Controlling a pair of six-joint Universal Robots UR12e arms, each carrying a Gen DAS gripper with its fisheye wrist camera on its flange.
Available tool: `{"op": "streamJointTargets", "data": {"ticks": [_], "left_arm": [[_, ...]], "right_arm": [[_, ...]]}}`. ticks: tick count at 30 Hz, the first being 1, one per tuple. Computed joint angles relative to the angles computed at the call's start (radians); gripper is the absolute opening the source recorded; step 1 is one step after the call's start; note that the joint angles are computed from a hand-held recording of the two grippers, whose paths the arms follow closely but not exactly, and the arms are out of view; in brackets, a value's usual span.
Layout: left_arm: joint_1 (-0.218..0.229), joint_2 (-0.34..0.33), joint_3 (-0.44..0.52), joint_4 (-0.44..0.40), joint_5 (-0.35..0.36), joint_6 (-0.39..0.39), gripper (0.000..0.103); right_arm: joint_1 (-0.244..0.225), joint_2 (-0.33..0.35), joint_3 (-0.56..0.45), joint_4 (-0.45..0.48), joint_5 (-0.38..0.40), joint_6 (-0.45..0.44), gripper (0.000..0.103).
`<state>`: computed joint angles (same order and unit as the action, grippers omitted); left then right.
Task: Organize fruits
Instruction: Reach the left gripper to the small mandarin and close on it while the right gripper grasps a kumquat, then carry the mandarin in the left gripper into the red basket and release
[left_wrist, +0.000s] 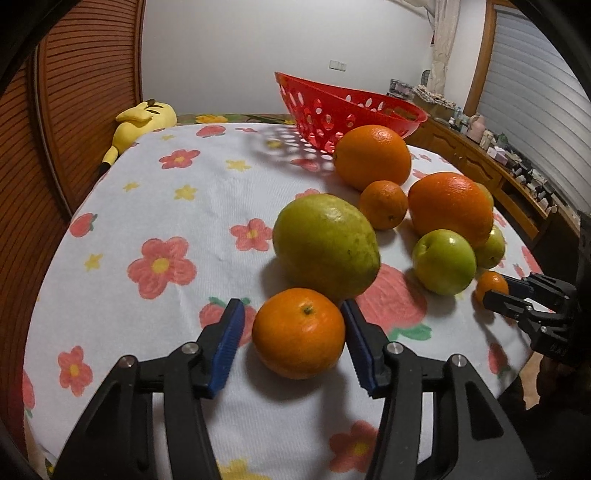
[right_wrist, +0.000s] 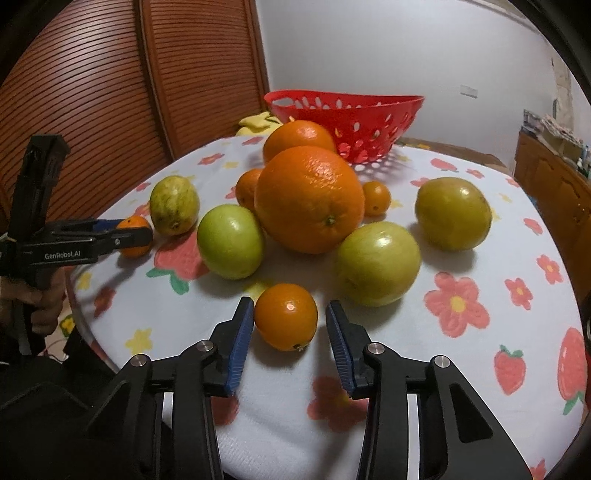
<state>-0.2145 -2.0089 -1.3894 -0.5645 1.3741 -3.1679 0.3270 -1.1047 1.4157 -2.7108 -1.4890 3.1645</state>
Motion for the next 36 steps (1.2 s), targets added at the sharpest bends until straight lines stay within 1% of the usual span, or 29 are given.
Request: {"op": "streamJointTargets", "data": {"ticks": [3, 6, 13, 20, 26, 30, 33, 36], "left_arm": [[0.006, 0.001, -0.004, 0.002, -0.032, -0.003, 0.045], [0.006, 0.001, -0.004, 0.001, -0.031, -0.002, 0.045], [0.008, 0.011, -0.007, 0.038, -0.033, -0.017, 0.044], [0.007, 0.008, 0.025, 0.063, -0.041, -0.004, 0.045], [0.002, -0.019, 0.091, 0.063, -0.055, 0.027, 0.045], [-0.007, -0.054, 0.161, 0.039, -0.056, 0.057, 0.045], [-0.013, -0.078, 0.209, 0.017, -0.066, 0.077, 0.045], [-0.021, -0.109, 0.268, -0.011, -0.062, 0.100, 0.045]], "right_arm": [[0.000, 0.001, -0.001, 0.003, 0.003, -0.009, 0.034], [-0.002, 0.000, 0.000, 0.003, 0.009, -0.012, 0.033], [-0.003, -0.008, 0.001, -0.018, 0.012, -0.021, 0.033], [-0.008, -0.011, -0.013, -0.039, 0.019, -0.027, 0.033], [-0.018, -0.006, -0.052, -0.047, 0.019, -0.056, 0.033], [-0.027, 0.009, -0.097, -0.039, 0.023, -0.076, 0.033], [-0.036, 0.026, -0.141, -0.020, 0.029, -0.094, 0.033], [-0.042, 0.041, -0.176, 0.000, 0.030, -0.109, 0.033]]}}
